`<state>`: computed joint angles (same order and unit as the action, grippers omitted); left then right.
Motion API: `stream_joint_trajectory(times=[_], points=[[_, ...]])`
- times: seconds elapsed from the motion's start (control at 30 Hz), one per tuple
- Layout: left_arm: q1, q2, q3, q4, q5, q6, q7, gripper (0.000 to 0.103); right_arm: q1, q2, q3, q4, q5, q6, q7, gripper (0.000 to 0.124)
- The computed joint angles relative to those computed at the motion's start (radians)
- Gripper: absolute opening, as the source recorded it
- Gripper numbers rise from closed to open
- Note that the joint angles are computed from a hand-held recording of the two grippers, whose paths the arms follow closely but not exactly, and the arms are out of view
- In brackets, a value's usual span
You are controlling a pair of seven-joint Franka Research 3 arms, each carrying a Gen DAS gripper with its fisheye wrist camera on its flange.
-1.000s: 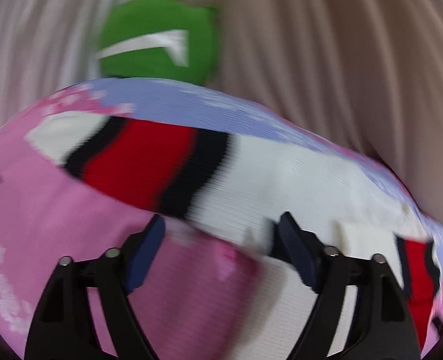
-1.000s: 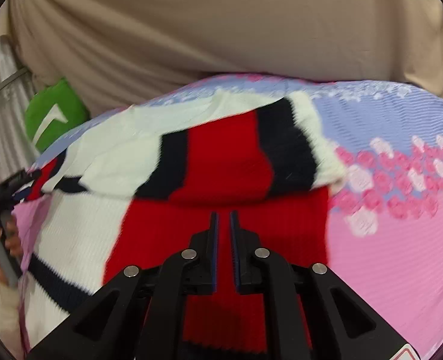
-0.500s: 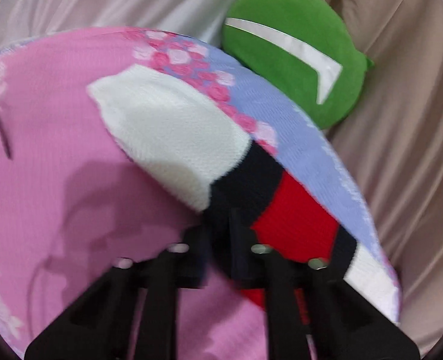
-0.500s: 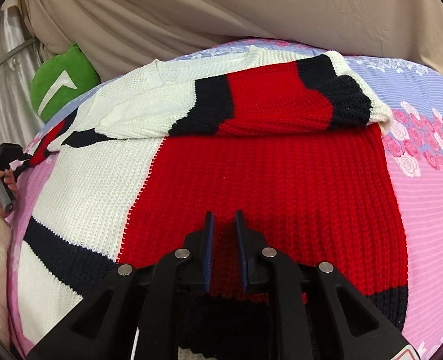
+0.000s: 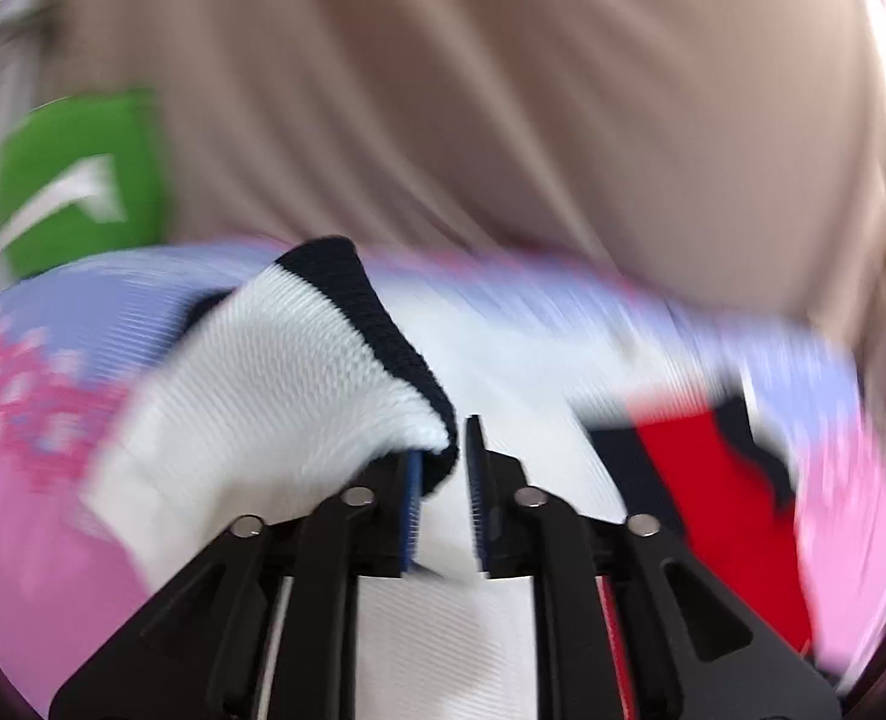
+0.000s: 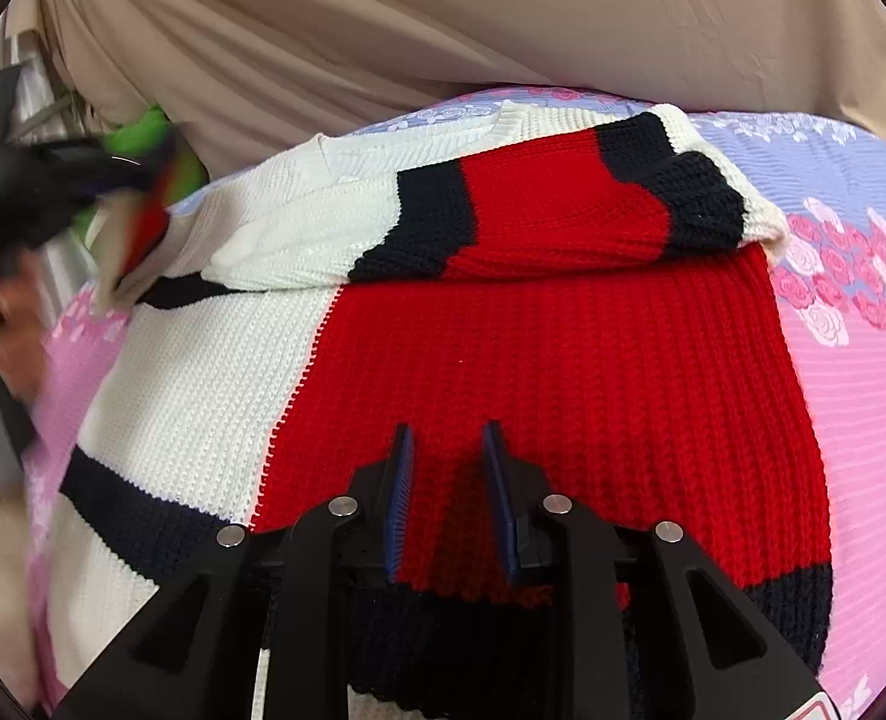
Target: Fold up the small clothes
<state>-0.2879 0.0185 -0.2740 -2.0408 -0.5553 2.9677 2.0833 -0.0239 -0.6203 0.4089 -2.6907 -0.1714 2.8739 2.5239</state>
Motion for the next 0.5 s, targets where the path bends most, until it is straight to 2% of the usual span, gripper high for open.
stream_joint_trajectory(times=[0.07,0.13,0.17,0.2,0.27,0.3,0.33,0.4,0.43,0.5], points=[[-0.024,-0.002,-0.015,-0.056,0.129,-0.008,-0.066,0.020,-0.001,-0.023,0.000,-0.010,-0.001,-0.014,0.004,0.025],[-0.033,-0.032,-0.021,-0.101,0.045,-0.021,0.022,0.022,-0.029,-0.066,0.033,-0.006,-0.038,-0.072,0.008,0.026],[-0.041,-0.057,-0.011,-0.127,-0.014,-0.020,0.070,0.029,-0.046,-0.088,0.054,0.004,-0.073,-0.106,0.000,0.028],[-0.051,-0.089,0.007,-0.158,-0.073,-0.008,0.103,0.041,-0.051,-0.096,0.059,0.012,-0.101,-0.117,-0.013,0.031],[-0.081,-0.147,0.064,-0.208,-0.187,0.016,0.158,0.051,-0.056,-0.079,0.063,0.050,-0.159,-0.111,-0.064,0.036],[-0.082,-0.174,0.086,-0.235,-0.196,0.036,0.140,0.052,-0.064,-0.058,0.068,0.075,-0.185,-0.100,-0.085,0.037],[-0.050,-0.196,0.083,-0.268,-0.134,0.068,0.057,0.052,-0.079,-0.021,0.084,0.117,-0.221,-0.086,-0.110,0.040],[0.091,-0.220,0.008,-0.319,0.071,0.102,-0.195,0.052,-0.102,0.066,0.108,0.194,-0.281,-0.038,-0.143,0.048],[0.134,-0.226,-0.010,-0.333,0.122,0.099,-0.274,0.052,-0.120,0.125,0.129,0.244,-0.317,-0.017,-0.152,0.050],[0.182,-0.227,-0.011,-0.350,0.180,0.081,-0.377,0.052,-0.141,0.263,0.170,0.361,-0.395,-0.018,-0.170,0.051]])
